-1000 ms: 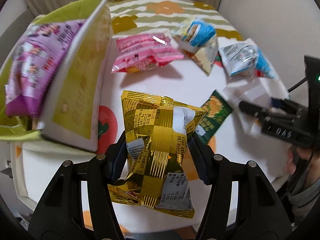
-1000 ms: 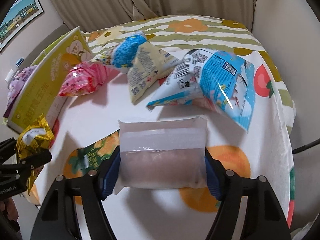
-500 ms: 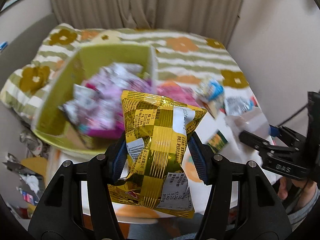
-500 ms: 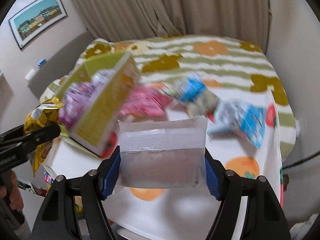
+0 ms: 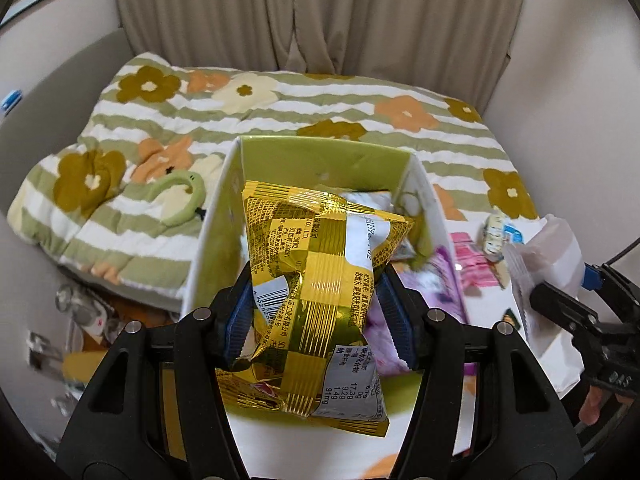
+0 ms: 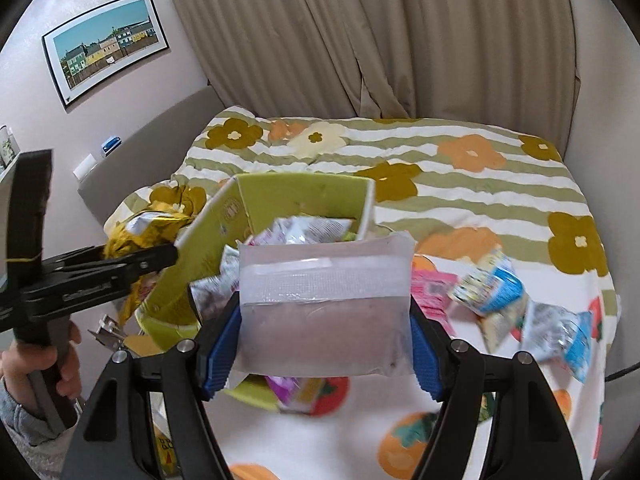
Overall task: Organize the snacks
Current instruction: 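Carry both packs over the yellow box and open both tools to drop them, then move both tools back from the box toward the remaining snack pile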
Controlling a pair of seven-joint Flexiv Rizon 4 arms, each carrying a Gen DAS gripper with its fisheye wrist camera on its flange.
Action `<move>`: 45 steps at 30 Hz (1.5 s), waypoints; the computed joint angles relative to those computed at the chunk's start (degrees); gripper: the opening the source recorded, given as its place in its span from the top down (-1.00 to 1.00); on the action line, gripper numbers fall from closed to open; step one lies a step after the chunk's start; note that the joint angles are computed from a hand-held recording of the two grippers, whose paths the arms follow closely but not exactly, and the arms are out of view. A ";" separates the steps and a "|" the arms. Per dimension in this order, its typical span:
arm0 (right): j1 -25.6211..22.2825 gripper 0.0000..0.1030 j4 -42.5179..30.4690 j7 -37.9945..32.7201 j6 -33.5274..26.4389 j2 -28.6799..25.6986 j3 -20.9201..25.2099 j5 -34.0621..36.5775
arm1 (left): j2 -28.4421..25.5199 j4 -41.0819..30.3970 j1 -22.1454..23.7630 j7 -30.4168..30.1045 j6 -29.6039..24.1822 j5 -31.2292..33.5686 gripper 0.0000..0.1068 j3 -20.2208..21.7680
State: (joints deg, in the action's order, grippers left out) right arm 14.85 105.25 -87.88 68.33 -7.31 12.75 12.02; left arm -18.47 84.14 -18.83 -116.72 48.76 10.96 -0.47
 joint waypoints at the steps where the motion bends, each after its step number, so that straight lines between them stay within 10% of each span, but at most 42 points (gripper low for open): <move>1: 0.63 -0.35 -0.17 1.53 0.45 -0.54 -0.28 -1.35 | -1.06 -0.37 1.67 2.94 0.66 -2.11 -0.03 -0.70; 9: 4.25 -0.35 -3.13 15.01 1.02 -5.16 -2.14 -13.05 | -8.40 -5.39 6.05 14.86 1.00 -11.55 -0.11 -2.36; 13: 4.91 -0.35 -4.54 19.11 -0.14 -6.85 -2.53 -16.61 | -10.48 -7.21 5.81 16.50 -0.29 -12.78 -0.93 -1.38; 28: 3.04 -0.52 -12.49 15.72 -8.51 -12.09 0.79 -11.73 | 0.72 7.74 5.61 10.99 4.74 -11.38 -0.92 1.16; 31: 2.37 -0.99 -10.40 13.66 -4.03 -11.55 1.64 -8.70 | 2.47 9.52 5.50 8.80 4.66 -9.47 -0.92 1.33; 45: 4.43 -0.99 -0.54 14.77 3.48 -5.51 0.86 -12.00 | 8.53 15.38 4.92 3.64 5.79 -5.33 -0.92 -0.44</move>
